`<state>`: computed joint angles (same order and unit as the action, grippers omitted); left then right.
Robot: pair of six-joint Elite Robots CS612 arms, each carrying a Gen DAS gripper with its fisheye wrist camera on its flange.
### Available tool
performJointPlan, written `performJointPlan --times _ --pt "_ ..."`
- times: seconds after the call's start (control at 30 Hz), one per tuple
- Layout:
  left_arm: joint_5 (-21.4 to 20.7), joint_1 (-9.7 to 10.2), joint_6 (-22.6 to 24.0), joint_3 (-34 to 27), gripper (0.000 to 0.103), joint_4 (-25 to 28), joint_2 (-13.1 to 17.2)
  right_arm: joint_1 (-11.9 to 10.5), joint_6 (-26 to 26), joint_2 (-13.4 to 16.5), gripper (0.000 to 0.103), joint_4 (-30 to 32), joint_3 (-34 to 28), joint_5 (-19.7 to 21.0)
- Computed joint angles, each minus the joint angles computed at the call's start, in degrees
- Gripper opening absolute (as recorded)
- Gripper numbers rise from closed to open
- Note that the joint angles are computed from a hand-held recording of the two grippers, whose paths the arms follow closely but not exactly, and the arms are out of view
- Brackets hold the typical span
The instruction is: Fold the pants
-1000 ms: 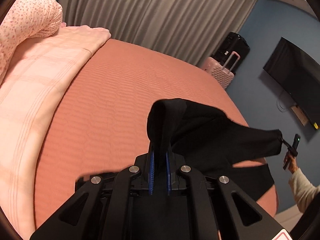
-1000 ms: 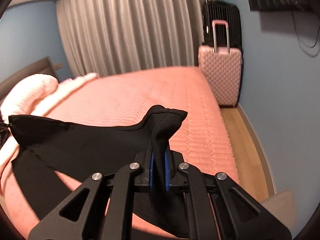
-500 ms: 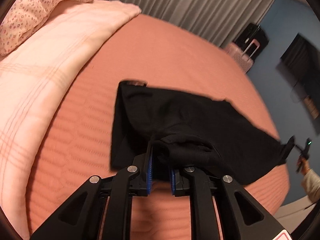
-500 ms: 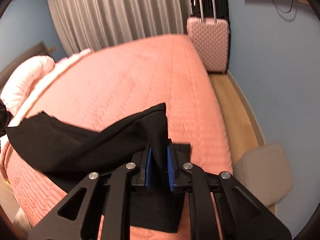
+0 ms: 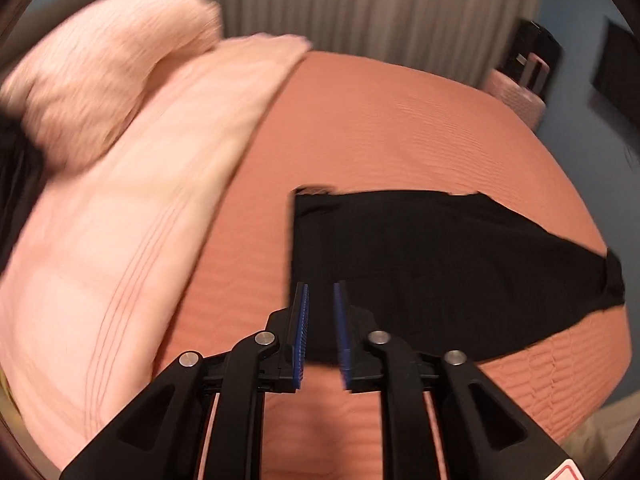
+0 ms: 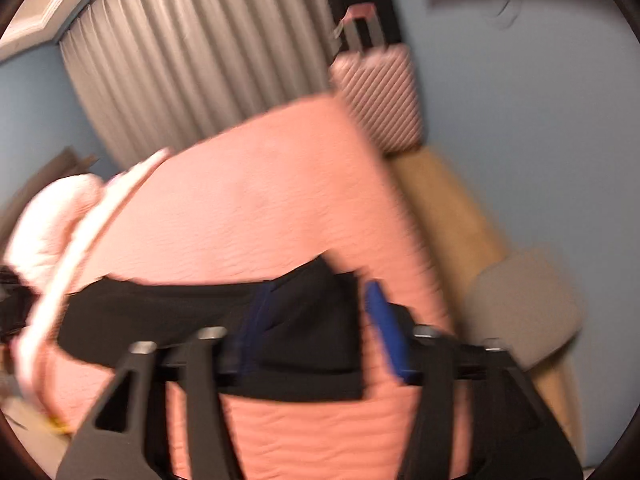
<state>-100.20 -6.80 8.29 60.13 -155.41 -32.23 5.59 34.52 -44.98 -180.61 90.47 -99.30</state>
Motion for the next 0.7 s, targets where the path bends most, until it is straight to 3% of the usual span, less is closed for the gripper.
performJointPlan --times 0.03,0.1,0.17,0.23,0.3,0.43,0.47,0.5,0.53,0.57,0.6,0.7 --pt "1.13 -1.19 1.20 -0.25 0.017 0.11 -0.12 -0.79 -0.48 0.15 0.064 3.29 -1.40 2.41" --pt "-0.22 -3.81 3.46 -0.81 0.020 -1.48 0.29 -1.88 -3.85 2.93 0.064 2.70 -5.82 4.26" --pt "-2.85 -5.58 4.11 -1.93 0.025 -0.68 0.91 -3.42 -7.38 5.06 0.067 5.40 -9.67 9.24" --pt "-4.89 -7.68 4.08 -2.47 0.026 -0.62 1.51 -4.79 -11.45 7.68 0.067 12.75 -15.00 12.92" --pt "-6.44 -9.69 5.57 -2.64 0.027 0.83 1.78 -5.37 -16.88 10.53 0.067 22.69 -20.64 13.07" --pt "-8.44 -12.34 6.25 -2.09 0.030 2.43 1.86 -6.49 -22.63 13.18 0.066 32.84 -24.28 17.58" --pt "-8.61 -12.76 6.28 -2.18 0.031 3.25 1.93 -6.48 -24.27 13.55 0.056 34.20 -24.74 17.80" --pt "-7.33 -13.39 5.81 -1.95 0.031 2.76 1.95 -6.58 -25.87 13.69 0.036 34.45 -24.65 18.79" --pt "-6.76 -13.78 5.96 -1.84 0.033 2.89 1.93 -6.42 -27.87 13.48 0.029 32.90 -23.89 18.44" --pt "-6.35 -14.29 6.60 -1.73 0.033 3.38 1.84 -6.35 -29.11 13.02 0.014 30.58 -23.06 18.74" --pt "-5.37 -14.82 6.39 -1.48 0.033 2.75 1.74 -6.30 -30.06 12.43 0.011 27.13 -21.80 19.12" --pt "-3.24 -15.46 5.42 -0.41 0.034 1.29 1.19 -5.48 -34.76 8.36 0.011 9.38 -14.99 19.17"
